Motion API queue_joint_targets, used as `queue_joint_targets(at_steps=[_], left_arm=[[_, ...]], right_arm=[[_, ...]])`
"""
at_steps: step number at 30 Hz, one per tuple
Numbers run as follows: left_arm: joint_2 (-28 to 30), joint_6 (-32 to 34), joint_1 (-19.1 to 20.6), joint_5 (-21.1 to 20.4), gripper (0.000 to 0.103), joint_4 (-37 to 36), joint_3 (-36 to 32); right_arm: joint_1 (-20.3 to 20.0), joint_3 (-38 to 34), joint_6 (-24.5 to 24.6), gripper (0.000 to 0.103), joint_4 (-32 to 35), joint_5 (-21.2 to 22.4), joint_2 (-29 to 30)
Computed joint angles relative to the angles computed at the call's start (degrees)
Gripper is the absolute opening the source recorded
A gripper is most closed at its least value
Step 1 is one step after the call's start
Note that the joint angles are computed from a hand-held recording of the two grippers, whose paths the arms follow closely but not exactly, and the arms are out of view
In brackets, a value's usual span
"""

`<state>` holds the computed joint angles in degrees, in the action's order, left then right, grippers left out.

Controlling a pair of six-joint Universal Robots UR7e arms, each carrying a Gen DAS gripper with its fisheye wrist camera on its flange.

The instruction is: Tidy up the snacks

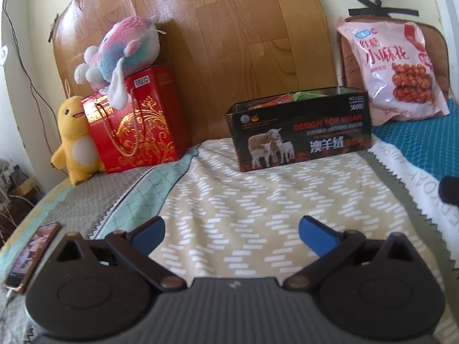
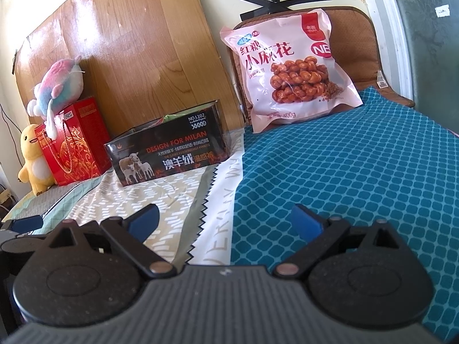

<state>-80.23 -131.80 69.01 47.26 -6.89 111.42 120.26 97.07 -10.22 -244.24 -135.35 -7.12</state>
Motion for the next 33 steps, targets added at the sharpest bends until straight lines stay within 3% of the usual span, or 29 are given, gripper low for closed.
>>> queue_joint_targets(at_steps=[33], left_arm=[[-0.49,2.58,-2.49,-6.06,0.103,-2.36,1.33]], right_arm=[[-0.09,0.16,0.37,0.1,-0.54,0.49,0.02]])
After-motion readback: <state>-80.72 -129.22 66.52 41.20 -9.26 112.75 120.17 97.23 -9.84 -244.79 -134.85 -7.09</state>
